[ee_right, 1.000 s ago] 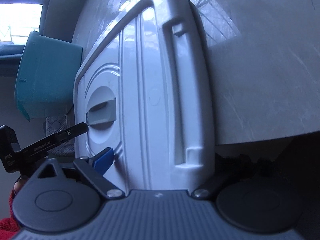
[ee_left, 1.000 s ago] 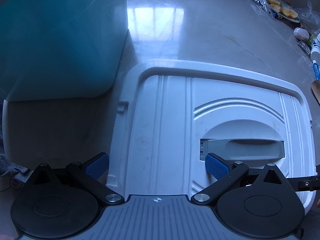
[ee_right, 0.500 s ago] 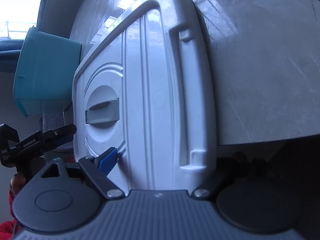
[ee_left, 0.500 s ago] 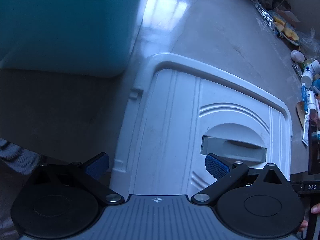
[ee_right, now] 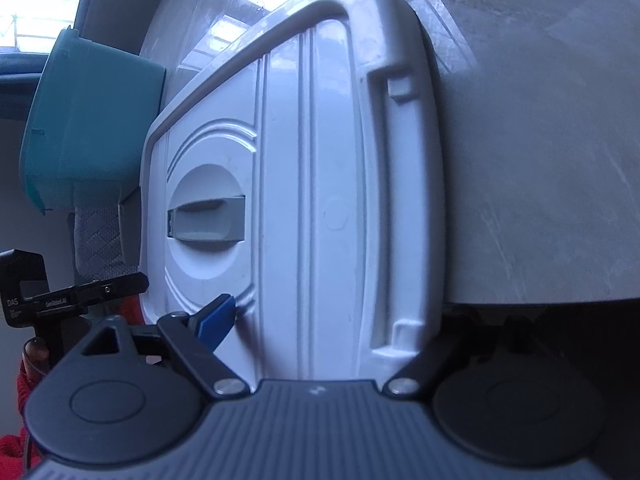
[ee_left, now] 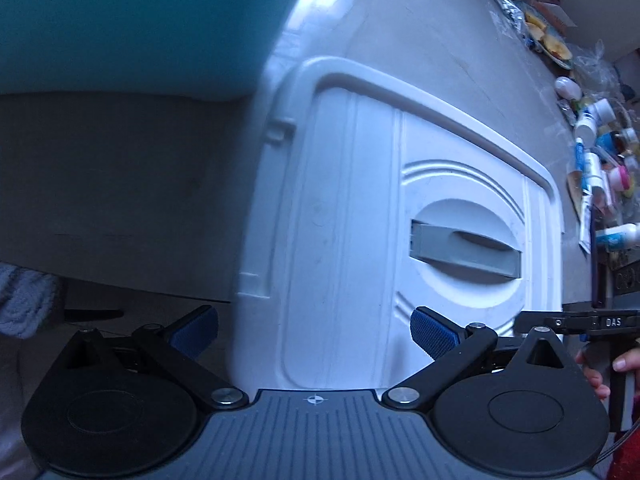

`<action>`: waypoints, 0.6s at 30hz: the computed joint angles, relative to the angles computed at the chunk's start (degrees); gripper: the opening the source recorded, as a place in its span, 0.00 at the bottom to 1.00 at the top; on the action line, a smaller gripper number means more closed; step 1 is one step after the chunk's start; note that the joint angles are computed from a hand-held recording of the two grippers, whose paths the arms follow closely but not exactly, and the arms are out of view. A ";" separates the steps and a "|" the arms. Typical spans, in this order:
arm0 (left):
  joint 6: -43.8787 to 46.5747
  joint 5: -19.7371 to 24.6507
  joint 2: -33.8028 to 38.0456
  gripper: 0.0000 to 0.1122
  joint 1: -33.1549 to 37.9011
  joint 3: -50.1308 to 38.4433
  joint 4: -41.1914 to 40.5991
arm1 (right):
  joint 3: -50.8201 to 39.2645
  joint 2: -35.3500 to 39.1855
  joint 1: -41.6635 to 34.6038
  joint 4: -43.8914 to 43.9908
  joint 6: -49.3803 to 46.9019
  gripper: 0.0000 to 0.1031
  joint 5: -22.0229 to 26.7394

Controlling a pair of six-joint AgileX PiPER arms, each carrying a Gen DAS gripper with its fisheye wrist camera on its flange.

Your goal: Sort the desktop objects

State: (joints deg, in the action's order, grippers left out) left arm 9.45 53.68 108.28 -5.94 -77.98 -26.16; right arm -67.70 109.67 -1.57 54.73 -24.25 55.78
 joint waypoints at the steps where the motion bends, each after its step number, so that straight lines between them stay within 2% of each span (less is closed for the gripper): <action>1: 0.99 0.52 0.96 0.92 0.16 -0.56 -0.92 | -0.22 -0.32 -0.19 -0.62 0.56 0.84 0.57; 5: 5.97 1.41 4.95 0.92 1.11 -1.57 -5.77 | -2.17 0.44 0.68 -1.42 2.65 0.84 2.15; 7: 8.81 1.27 6.56 0.92 2.23 -1.04 -9.73 | -0.65 -0.49 -5.86 -3.82 -2.03 0.84 5.78; 9: 10.70 1.77 7.96 0.92 3.44 -0.79 -13.49 | -0.07 -0.25 -8.28 -4.11 -4.26 0.85 7.07; 11: 12.03 1.78 9.33 0.92 4.07 -0.45 -16.58 | -0.11 -0.17 -8.15 -4.03 -4.32 0.85 6.85; 14: 12.88 -0.81 7.90 0.92 2.97 2.28 -17.75 | 0.78 -1.44 -8.05 -4.82 -3.94 0.87 5.49; 18: 15.29 -3.49 4.87 0.92 2.03 5.75 -18.47 | 2.68 -3.86 -6.20 -5.50 -3.77 0.87 1.59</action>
State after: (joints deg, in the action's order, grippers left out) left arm 24.74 50.19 113.16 -3.91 -72.23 -44.63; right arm -65.02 105.81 -7.77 49.23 -28.02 57.37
